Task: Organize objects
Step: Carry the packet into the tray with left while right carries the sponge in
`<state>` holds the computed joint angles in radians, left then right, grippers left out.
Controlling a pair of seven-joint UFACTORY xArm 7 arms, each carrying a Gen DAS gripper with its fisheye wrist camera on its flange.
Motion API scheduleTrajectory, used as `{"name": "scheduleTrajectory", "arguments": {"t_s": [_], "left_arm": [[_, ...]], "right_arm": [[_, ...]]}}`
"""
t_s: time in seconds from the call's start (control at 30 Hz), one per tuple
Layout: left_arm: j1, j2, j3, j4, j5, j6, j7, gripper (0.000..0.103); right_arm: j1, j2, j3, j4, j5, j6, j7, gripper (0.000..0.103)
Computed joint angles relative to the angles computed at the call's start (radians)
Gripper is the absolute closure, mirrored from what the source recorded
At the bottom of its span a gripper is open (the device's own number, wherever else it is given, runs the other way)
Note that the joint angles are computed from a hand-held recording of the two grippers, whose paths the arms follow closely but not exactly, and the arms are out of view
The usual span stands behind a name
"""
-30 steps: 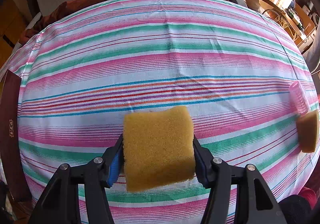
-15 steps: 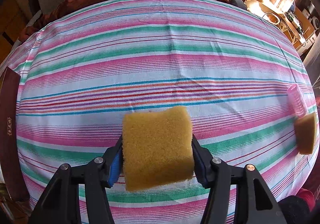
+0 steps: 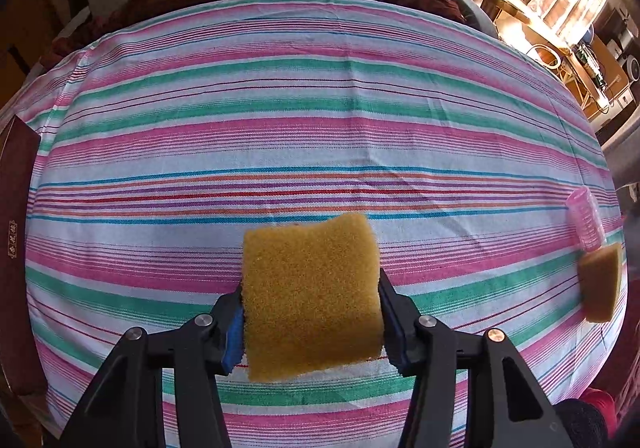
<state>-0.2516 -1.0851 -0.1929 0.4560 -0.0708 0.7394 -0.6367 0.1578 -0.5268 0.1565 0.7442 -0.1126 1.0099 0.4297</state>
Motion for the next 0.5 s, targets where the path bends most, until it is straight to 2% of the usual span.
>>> {"name": "scheduleTrajectory", "arguments": {"t_s": [0.27, 0.33, 0.5], "left_arm": [[-0.057, 0.264, -0.05, 0.123, -0.022, -0.15, -0.01, 0.056], [-0.049, 0.313, -0.074, 0.155, -0.004, -0.156, -0.032, 0.056], [-0.059, 0.442, -0.065, 0.234, -0.008, -0.147, -0.076, 0.056]], "right_arm": [[0.001, 0.034, 0.001, 0.011, -0.004, -0.022, 0.007, 0.048], [0.004, 0.031, 0.003, 0.013, -0.002, -0.015, 0.01, 0.048], [0.003, 0.049, -0.005, 0.015, -0.003, -0.033, 0.006, 0.048]]}}
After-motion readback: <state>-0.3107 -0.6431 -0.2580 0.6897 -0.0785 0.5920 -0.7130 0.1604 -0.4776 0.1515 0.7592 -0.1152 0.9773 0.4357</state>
